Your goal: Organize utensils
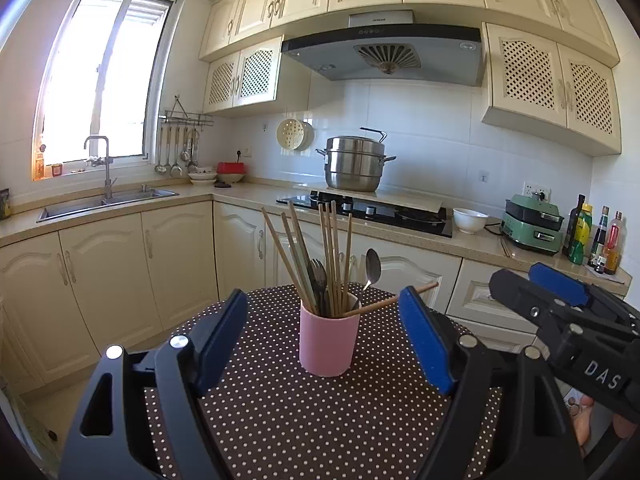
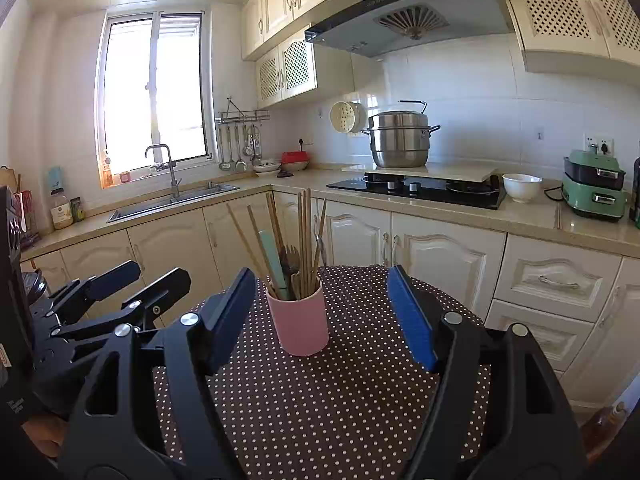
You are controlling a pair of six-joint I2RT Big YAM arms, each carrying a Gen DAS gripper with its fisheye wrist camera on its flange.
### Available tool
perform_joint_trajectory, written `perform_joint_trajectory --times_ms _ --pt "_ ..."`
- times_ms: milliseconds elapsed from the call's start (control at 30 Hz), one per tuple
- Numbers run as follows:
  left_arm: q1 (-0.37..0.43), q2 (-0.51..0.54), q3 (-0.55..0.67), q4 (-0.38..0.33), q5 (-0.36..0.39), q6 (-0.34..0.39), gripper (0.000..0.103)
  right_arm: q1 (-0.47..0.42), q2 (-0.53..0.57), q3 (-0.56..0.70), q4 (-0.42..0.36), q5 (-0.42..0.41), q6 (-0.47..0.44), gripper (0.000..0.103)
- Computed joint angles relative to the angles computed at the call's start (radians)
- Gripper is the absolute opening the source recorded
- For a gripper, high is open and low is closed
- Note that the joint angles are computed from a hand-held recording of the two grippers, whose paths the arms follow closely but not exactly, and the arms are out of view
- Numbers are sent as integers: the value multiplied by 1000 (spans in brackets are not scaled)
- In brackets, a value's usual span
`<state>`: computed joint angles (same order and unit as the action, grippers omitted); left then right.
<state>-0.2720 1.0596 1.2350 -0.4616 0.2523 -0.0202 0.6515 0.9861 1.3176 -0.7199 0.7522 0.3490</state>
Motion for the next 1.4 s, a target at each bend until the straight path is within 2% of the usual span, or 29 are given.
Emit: perform_joint_trajectory --times_ms 100,300,500,733,1267,1400 --pt "10 -37 -21 -14 2 7 81 42 -6 1 -31 50 15 72" --pt "34 -87 -39 -52 33 17 82 118 -18 -4 -76 137 43 75" --pt "38 -122 -47 -59 38 28 82 165 -32 0 -109 207 74 81" --pt "40 -150 -49 -58 48 23 86 212 -35 12 -133 302 62 85" --pt "22 -156 -51 -27 3 42 87 196 -46 -1 -115 284 56 85" --pt "27 -150 -49 -18 14 41 87 194 -45 -1 -114 280 55 85"
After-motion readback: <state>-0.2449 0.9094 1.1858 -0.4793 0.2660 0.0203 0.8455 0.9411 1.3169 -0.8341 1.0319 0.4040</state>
